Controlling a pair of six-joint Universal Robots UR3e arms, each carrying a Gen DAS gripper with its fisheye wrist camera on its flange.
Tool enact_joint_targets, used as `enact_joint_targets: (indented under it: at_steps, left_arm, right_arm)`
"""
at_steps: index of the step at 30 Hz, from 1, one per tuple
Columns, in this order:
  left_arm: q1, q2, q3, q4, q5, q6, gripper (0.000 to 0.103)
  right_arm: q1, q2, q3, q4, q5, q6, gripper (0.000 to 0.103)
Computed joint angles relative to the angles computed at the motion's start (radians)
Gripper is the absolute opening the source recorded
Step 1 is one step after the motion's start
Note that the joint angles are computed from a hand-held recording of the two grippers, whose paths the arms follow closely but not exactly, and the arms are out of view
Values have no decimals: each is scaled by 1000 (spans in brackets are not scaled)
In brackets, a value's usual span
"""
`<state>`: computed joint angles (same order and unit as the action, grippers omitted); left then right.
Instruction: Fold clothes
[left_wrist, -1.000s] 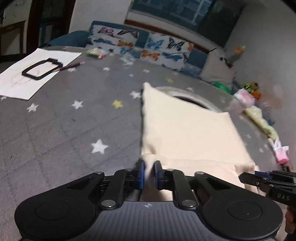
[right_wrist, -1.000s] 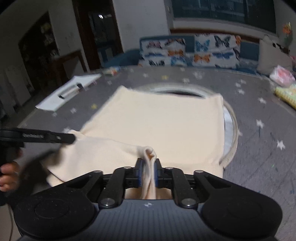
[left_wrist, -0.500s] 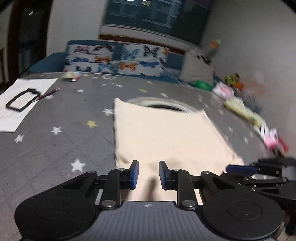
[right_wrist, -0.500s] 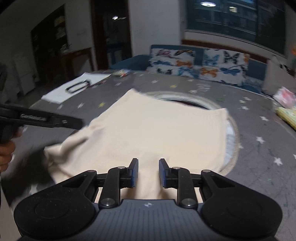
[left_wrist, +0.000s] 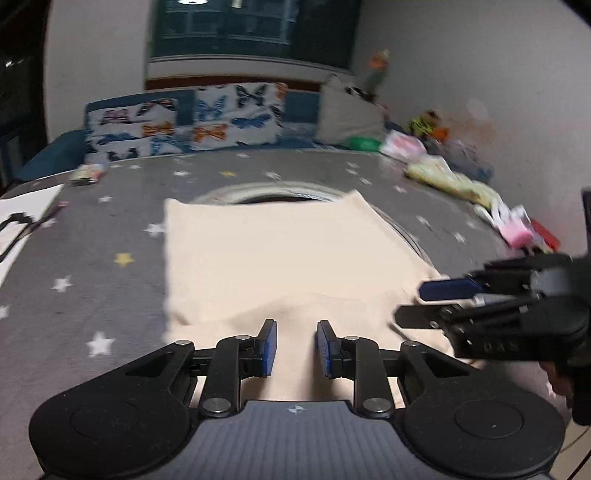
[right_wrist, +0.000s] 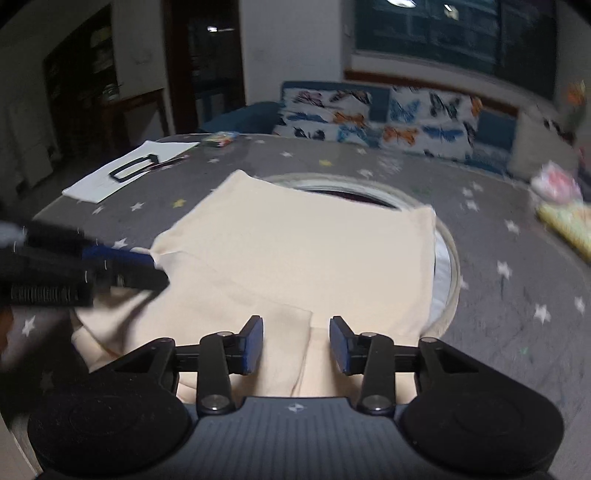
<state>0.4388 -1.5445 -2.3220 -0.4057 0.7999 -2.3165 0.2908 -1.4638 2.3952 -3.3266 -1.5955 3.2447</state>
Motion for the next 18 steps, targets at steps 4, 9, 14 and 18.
enact_joint_targets:
  at_steps: [4, 9, 14, 18]
  left_arm:
    - [-31, -66, 14, 65, 34, -46, 27]
    - [-18, -24, 38, -25, 33, -28, 28]
    - [27, 64, 15, -100, -59, 30, 28]
    - [-16, 3, 44, -49, -56, 0, 26]
  right_arm:
    - [-26, 41, 16, -51, 33, -1, 35]
    - [-20, 85, 29, -117, 36, -9, 9]
    - [63, 47, 38, -161, -94, -42, 7]
    - [127, 13, 26, -140, -210, -60, 7]
